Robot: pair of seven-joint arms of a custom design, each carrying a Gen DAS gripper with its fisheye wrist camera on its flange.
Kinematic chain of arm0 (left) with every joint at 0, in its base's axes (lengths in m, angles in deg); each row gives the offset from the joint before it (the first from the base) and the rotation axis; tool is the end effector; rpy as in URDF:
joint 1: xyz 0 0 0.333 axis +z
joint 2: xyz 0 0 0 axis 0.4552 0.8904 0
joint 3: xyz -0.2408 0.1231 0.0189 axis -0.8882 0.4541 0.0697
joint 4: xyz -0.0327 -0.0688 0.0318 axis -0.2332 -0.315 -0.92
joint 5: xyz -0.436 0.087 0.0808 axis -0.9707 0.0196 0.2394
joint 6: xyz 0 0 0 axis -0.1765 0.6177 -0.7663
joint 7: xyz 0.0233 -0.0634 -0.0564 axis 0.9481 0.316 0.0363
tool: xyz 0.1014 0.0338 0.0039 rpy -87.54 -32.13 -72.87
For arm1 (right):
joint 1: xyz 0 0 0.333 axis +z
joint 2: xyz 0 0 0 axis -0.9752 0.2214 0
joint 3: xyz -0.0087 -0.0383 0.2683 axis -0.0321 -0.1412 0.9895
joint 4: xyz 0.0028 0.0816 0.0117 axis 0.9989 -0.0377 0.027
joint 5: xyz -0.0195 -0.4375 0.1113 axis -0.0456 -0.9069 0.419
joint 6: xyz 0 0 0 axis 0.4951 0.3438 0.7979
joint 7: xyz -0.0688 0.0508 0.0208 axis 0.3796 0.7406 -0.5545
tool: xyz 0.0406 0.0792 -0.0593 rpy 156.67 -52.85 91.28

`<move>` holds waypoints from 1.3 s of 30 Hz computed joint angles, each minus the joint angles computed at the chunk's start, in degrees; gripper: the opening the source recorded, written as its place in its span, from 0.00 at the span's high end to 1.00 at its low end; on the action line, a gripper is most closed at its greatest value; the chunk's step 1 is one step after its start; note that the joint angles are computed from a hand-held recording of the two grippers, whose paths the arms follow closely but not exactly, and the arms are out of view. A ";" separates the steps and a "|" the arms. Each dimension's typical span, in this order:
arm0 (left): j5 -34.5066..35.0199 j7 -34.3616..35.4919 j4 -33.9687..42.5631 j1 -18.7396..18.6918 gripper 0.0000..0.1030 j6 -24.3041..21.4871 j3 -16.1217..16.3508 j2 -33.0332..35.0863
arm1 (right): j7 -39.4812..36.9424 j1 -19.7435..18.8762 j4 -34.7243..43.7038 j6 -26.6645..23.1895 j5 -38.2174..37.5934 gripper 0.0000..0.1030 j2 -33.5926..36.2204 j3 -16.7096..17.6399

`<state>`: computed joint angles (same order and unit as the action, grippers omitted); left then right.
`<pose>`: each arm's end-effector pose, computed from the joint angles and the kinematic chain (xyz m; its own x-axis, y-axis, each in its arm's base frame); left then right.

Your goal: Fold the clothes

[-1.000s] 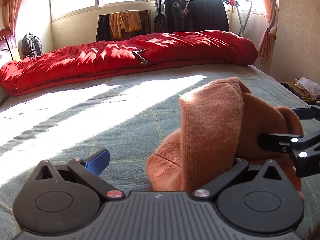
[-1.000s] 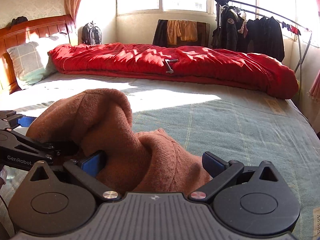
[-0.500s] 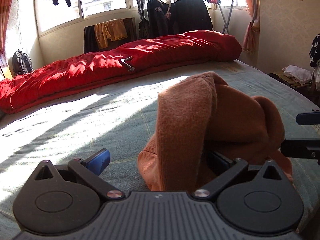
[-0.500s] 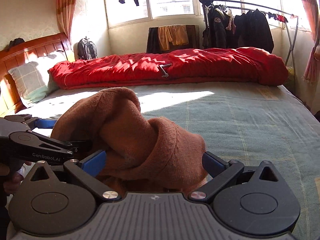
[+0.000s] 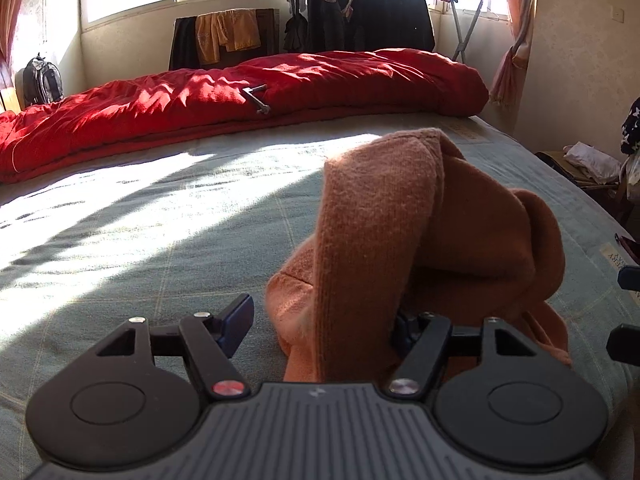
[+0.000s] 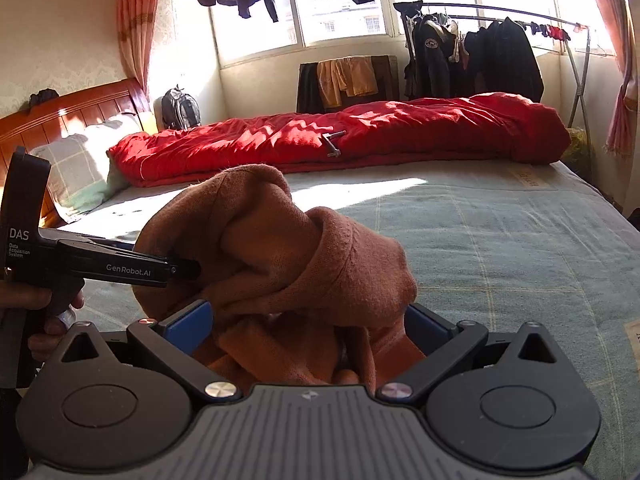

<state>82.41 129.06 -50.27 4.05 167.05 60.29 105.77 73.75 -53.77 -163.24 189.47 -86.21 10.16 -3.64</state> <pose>0.6631 -0.3668 0.5712 -0.1729 -0.9848 0.0156 -0.6529 0.1027 -0.7504 0.5674 0.3650 0.5557 0.3038 -0.9367 -0.1743 -0.5284 -0.0134 -0.8489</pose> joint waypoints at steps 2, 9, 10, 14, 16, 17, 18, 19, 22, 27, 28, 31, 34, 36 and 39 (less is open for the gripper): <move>-1.02 1.04 0.33 0.21 0.33 -0.32 -0.41 0.24 | 0.25 -0.11 -0.80 0.54 0.29 0.00 -0.45 -0.07; -0.98 2.32 -3.83 0.36 0.18 4.79 -0.47 -2.11 | -0.02 -0.87 -3.66 3.20 2.48 0.00 -1.98 -0.08; -0.82 2.31 -4.36 0.43 0.18 5.84 -0.49 -2.39 | -0.47 -0.96 -4.06 3.68 3.10 0.00 -2.17 -0.07; 1.18 -2.31 -5.41 -0.09 0.18 8.58 0.53 -2.88 | -0.90 -1.33 -5.42 4.97 4.33 0.00 -2.98 -0.05; 3.80 -6.02 -4.61 -0.90 0.25 6.98 1.42 -2.61 | -0.93 -1.53 -6.20 5.35 4.74 0.00 -3.56 -0.04; 3.75 -6.70 -4.38 -0.74 0.31 6.41 1.26 -2.51 | -0.85 -1.65 -6.69 5.57 4.78 0.00 -3.95 -0.03; 2.67 -6.39 -4.47 -0.19 0.46 6.46 0.74 -2.49 | -0.71 -1.80 -7.26 5.82 4.72 0.00 -4.41 -0.02; 1.54 -6.05 -4.55 0.29 0.61 6.50 0.32 -2.48 | -0.58 -1.96 -7.82 6.07 4.66 0.00 -4.87 0.00; 2.46 -6.73 -4.51 -0.06 0.69 6.64 0.48 -2.20 | -0.41 -2.36 -8.94 6.22 4.81 0.00 -5.87 0.12; 9.13 -8.21 -1.64 -2.06 0.80 4.51 1.79 -0.73 | 1.16 -3.11 -9.40 5.23 3.24 0.00 -6.76 0.65; 9.88 -8.50 -1.23 -2.17 0.81 4.20 1.92 -0.59 | 1.88 -3.32 -9.56 5.08 2.42 0.00 -7.01 0.81; 11.00 -9.34 -0.13 -2.03 0.83 3.51 2.21 -0.25 | 3.92 -3.94 -9.82 4.75 0.03 0.00 -7.37 1.21; 12.13 -9.97 -0.32 -1.76 0.84 3.34 2.41 -0.68 | 5.19 -4.27 -9.74 5.27 -1.96 0.00 -6.91 1.36; 13.68 -11.09 -1.76 -1.64 0.84 4.03 2.62 -1.75 | 3.86 -4.03 -9.74 6.84 -2.04 0.00 -6.15 1.09; 15.11 -12.46 -3.76 -0.87 0.86 4.79 2.47 -3.27 | -1.12 -2.92 -8.70 5.64 1.16 0.00 -4.73 0.60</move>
